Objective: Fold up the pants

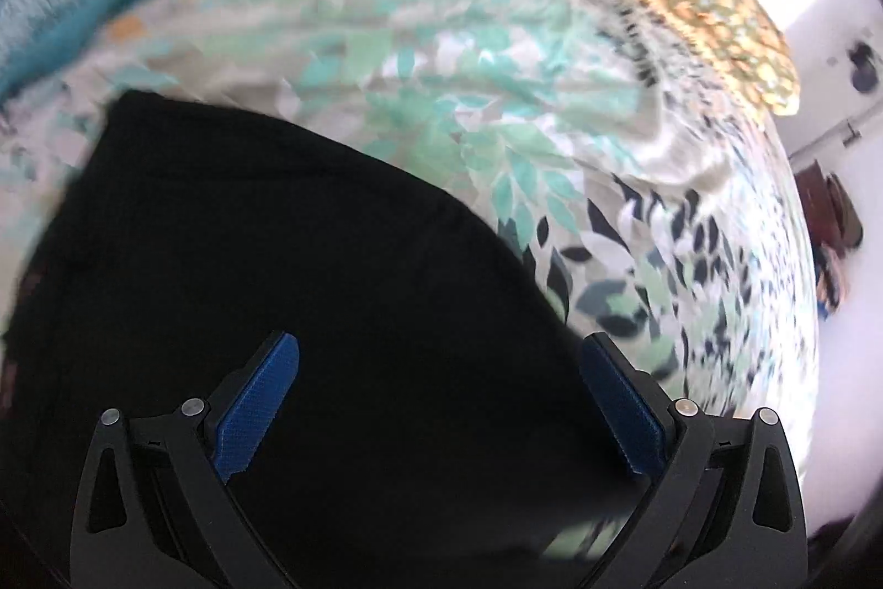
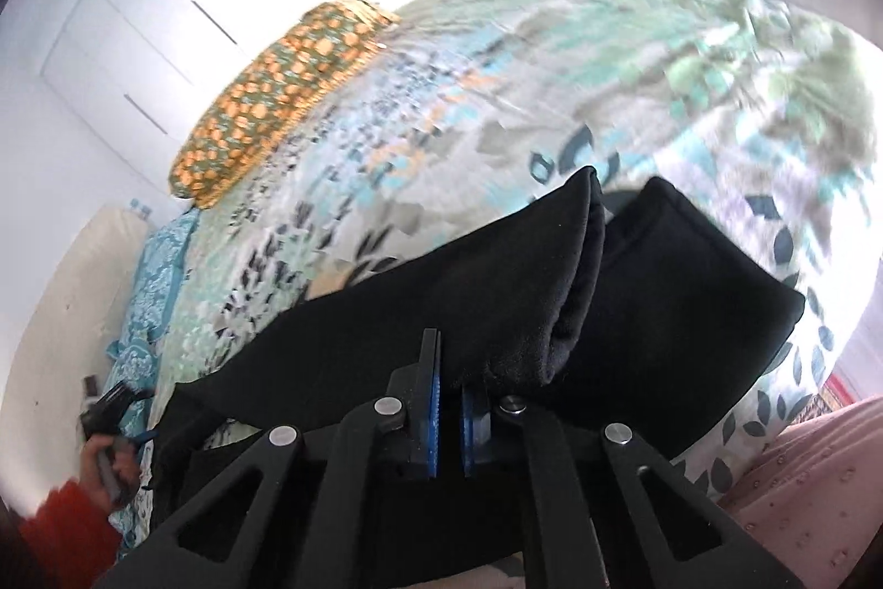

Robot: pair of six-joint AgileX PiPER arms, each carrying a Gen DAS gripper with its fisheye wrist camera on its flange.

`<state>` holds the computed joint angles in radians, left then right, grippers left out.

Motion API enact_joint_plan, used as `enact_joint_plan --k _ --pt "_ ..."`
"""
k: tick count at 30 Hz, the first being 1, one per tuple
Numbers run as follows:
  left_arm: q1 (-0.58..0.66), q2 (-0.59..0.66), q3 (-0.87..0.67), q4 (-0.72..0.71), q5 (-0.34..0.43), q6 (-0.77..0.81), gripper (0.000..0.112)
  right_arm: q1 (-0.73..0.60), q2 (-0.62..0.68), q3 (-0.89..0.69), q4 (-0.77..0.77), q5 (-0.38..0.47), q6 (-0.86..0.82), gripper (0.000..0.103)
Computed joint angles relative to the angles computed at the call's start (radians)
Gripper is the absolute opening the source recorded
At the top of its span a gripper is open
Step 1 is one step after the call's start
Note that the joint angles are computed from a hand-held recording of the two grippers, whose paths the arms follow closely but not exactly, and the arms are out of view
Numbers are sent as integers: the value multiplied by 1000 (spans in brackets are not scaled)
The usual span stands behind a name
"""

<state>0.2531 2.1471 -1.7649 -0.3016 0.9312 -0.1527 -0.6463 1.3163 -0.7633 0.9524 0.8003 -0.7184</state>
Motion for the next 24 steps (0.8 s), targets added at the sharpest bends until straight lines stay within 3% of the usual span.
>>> enact_joint_plan --k 2,5,9,11,12,13,19,23,24 --pt "-3 63 -80 -9 58 -61 101 -44 -25 -12 1 80 -9 5" --pt "-3 104 -90 -37 24 -113 97 -128 -48 -40 -6 204 -48 5" --pt "-7 162 -174 -51 60 -128 76 -206 -77 -72 -9 328 -113 5" --pt "-7 166 -185 -54 62 -109 55 -240 -86 -86 -4 380 -145 5" --pt "-4 161 -178 -71 54 -79 25 -250 -93 -91 -7 392 -154 5" --pt "0 153 -169 -82 53 -56 9 -254 -92 -96 -14 396 -157 5" --pt "70 -46 39 -242 -42 97 7 -147 16 -182 -45 279 -85 5" --pt "198 -385 321 -488 -104 335 7 -104 103 -347 1 278 -63 5" --pt "243 -485 393 -510 -81 421 7 -102 127 -384 -6 291 -54 5"
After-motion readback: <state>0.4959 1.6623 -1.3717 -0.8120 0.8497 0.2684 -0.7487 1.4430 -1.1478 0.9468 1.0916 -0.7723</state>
